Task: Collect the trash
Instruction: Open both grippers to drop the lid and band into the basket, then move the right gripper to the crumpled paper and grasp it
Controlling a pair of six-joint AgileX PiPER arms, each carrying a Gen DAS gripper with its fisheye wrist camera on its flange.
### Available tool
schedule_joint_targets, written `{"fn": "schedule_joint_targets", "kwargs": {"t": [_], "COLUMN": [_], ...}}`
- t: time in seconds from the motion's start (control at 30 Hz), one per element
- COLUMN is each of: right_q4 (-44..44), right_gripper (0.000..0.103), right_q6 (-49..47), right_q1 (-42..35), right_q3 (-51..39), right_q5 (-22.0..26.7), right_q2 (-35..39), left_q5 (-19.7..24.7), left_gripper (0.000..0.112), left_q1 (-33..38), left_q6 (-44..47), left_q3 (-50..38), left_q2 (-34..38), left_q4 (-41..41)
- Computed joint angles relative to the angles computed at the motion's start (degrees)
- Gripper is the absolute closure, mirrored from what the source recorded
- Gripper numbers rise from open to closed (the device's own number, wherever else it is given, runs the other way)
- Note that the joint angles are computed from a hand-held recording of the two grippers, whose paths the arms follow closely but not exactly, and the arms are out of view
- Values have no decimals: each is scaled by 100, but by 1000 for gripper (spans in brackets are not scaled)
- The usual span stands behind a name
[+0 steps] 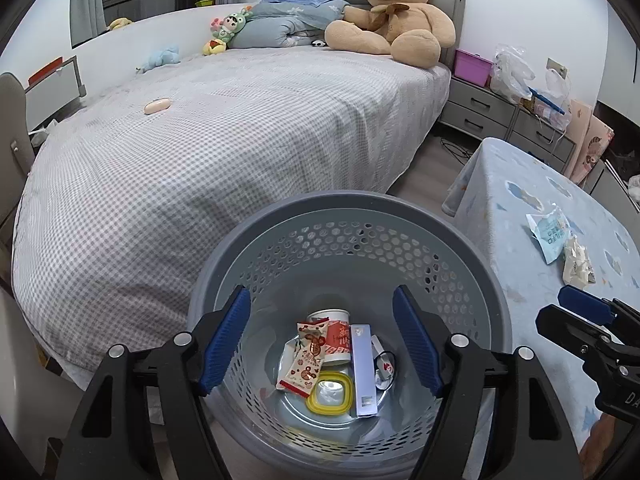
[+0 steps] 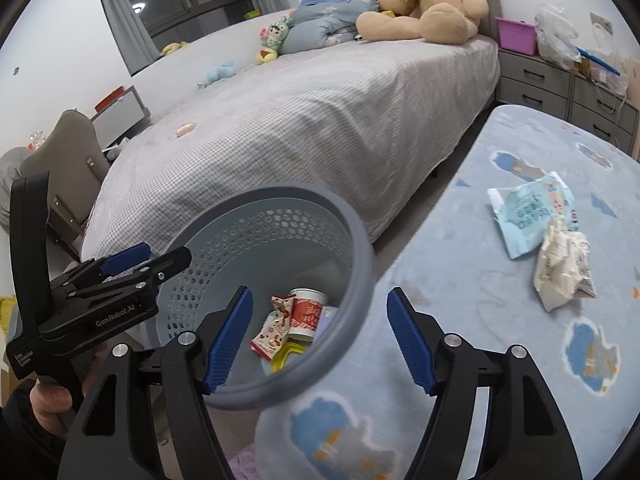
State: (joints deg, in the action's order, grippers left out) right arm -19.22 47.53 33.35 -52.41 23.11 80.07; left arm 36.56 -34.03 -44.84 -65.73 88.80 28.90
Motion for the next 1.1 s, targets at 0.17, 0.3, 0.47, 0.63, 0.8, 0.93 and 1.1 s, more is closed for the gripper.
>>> {"fn": "schedule_joint_targets", "kwargs": {"t": [0.17, 0.3, 0.47, 0.63, 0.8, 0.93, 1.1], "right_q4": [-485, -757, -900, -688, -452, -220, 66], "right_gripper": [32, 28, 27, 26, 26, 24, 23], "right_q6": [551, 888, 1104, 820, 412, 52, -417], "right_q1": [-93, -257, -652, -1236, -1655, -1929, -2240], "right_q3": [385, 720, 1125, 1350, 1398, 1364, 1177], "right_q5": [137, 290, 442, 450, 358, 232, 73], "right_q2": [-376, -729, -1147, -1371, -1366, -1234, -882], "left_q5": [18, 49, 33, 41, 89, 148, 231], "left_gripper": [39, 39, 39, 38, 38, 38, 38], "left_q1": [-219, -418, -632, -821, -964, -1072, -1149], "left_q6": [-105, -59, 52, 180, 330, 418, 550], "left_q3": [-106, -279, -519, -840, -1282, -1632, -2002], "left_q2": [70, 198, 400, 661, 975, 1235, 1523], "left_q4": [88, 81, -27, -136, -251, -308, -407]}}
